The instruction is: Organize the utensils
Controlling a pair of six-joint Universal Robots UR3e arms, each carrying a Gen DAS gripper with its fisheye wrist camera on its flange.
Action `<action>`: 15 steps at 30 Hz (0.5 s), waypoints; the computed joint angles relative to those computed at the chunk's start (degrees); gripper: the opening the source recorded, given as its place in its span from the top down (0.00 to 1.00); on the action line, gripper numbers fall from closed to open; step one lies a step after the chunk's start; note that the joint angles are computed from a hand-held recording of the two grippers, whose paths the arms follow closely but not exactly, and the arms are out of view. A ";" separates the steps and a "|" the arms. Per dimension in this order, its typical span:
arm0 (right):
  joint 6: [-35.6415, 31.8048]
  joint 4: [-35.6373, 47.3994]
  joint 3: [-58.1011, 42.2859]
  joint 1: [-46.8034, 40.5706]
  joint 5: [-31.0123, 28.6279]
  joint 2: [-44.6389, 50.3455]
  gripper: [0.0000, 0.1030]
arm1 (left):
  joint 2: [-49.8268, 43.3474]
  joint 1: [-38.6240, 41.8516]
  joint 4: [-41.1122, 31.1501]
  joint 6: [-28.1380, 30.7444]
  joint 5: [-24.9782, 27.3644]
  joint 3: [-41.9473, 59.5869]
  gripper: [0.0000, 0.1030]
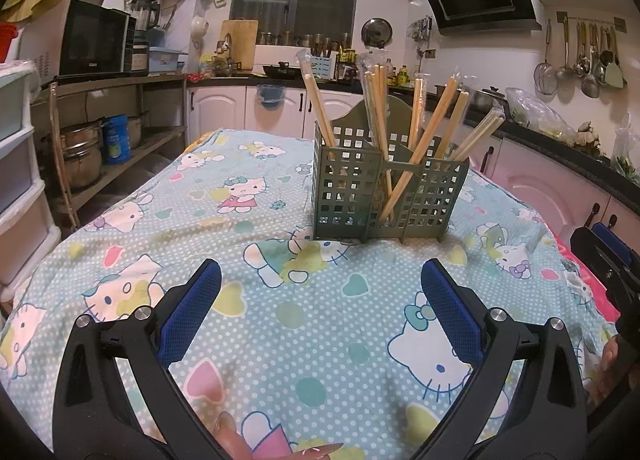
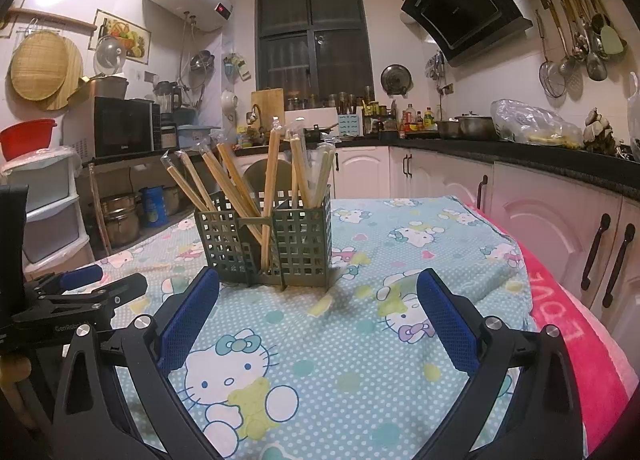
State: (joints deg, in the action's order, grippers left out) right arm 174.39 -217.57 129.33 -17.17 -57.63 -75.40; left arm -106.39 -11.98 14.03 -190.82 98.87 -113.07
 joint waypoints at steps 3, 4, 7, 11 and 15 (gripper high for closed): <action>-0.06 0.24 -0.09 0.03 -0.05 -0.01 0.06 | 0.12 -0.08 -0.20 -0.08 0.28 0.01 0.11; -0.01 0.09 -0.01 0.01 -0.03 -0.04 0.06 | 0.21 -0.05 -0.18 -0.13 0.24 -0.08 0.11; -0.07 0.07 -0.11 0.03 -0.03 0.08 0.06 | 0.33 -0.05 -0.35 -0.26 0.27 -0.11 0.11; -0.06 0.16 -0.11 0.08 -0.04 0.05 0.06 | 0.51 0.04 -0.45 -0.20 0.21 -0.24 0.11; -0.08 0.16 -0.11 0.13 -0.12 0.04 0.06 | 0.41 0.03 -0.29 -0.27 0.23 -0.23 0.11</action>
